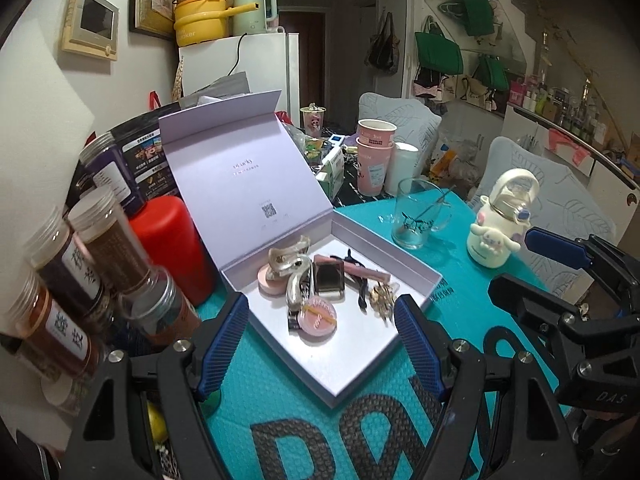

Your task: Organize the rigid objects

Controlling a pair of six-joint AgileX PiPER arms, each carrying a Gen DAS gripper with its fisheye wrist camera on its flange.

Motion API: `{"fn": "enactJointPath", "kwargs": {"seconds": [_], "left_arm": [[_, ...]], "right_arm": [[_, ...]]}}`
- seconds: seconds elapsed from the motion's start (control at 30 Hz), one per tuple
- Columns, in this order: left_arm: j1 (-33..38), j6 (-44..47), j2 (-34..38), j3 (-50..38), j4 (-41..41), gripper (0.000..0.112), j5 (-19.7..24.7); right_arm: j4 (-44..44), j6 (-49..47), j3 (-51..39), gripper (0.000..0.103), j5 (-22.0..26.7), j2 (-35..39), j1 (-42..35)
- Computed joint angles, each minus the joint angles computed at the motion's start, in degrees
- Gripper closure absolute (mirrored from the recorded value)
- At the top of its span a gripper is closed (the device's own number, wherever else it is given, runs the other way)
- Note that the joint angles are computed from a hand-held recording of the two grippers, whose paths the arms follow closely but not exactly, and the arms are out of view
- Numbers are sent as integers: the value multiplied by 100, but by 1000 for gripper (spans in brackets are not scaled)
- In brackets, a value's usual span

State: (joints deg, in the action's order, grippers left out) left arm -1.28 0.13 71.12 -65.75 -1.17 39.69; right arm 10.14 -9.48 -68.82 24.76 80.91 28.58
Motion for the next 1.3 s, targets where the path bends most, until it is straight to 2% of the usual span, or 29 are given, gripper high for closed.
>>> {"fn": "enactJointPath", "kwargs": {"seconds": [0.2,0.37,0.47,1.3], "left_arm": [[-120,-169,-402,477,94,37,0],[-131,-393,-624,790,160,37,11],[-141,-526,-735,964,229,37,-1],[-153,-780,-881,1219,416,37,68]], "right_arm": [[-746,910,588,28,-99,-419,234],[-1932,2311,970,28,-121,-623,559],[-2269,2711,1131,28,-109,-685,696],[-2129,2762,1369,28,-136,-789,759]]}}
